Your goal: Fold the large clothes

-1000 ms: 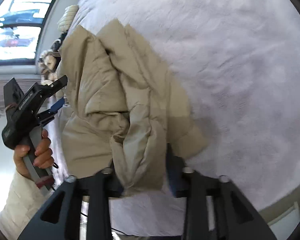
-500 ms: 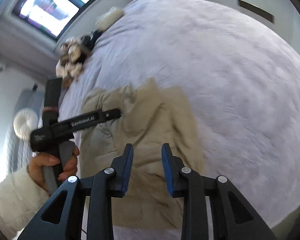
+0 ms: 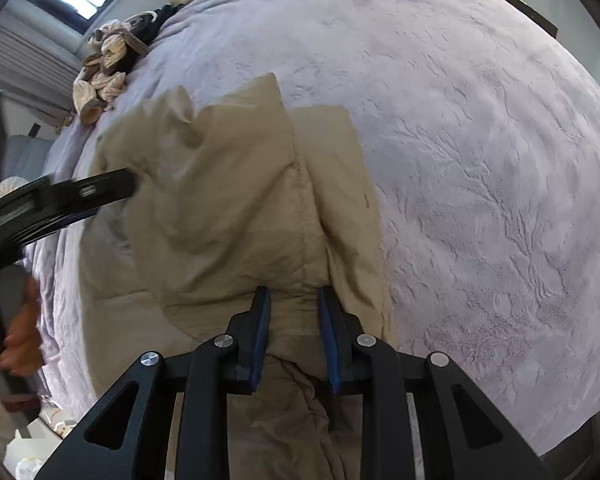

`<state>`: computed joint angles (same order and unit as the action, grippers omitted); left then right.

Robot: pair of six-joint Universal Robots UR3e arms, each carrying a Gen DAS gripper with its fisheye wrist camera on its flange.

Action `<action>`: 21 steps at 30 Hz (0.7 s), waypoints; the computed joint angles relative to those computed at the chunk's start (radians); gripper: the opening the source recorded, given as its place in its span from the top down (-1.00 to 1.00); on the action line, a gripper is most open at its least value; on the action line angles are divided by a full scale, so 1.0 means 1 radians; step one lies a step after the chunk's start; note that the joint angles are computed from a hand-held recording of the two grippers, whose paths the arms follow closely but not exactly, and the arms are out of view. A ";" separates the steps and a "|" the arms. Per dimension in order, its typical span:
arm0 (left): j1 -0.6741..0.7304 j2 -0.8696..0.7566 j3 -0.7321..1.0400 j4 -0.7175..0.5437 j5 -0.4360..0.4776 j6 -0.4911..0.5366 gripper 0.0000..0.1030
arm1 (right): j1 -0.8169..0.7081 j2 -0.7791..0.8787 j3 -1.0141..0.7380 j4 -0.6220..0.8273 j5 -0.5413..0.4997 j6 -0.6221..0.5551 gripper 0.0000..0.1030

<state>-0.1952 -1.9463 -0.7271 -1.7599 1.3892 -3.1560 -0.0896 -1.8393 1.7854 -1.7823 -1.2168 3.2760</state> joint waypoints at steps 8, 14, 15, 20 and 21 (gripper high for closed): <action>0.200 0.355 -0.419 0.111 -0.028 0.041 -0.99 | -0.026 -0.012 0.029 0.012 0.018 -0.017 0.48; 0.420 0.555 -0.676 0.040 -0.206 0.156 -0.99 | -0.038 0.034 -0.025 0.046 0.039 -0.029 0.42; 0.453 0.571 -0.710 0.020 -0.236 0.167 -0.99 | -0.044 0.040 -0.036 0.058 0.045 -0.038 0.42; 0.555 0.644 -0.916 0.021 -0.361 0.216 -0.99 | -0.081 0.052 -0.089 0.140 0.092 -0.093 0.25; 0.563 0.652 -0.945 0.029 -0.377 0.220 -0.99 | -0.090 0.053 -0.103 0.163 0.103 -0.107 0.21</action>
<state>0.3678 -1.2946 -1.6722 -1.7310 1.0122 -2.9355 -0.1792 -1.7863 1.6823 -1.6193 -1.1133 3.1690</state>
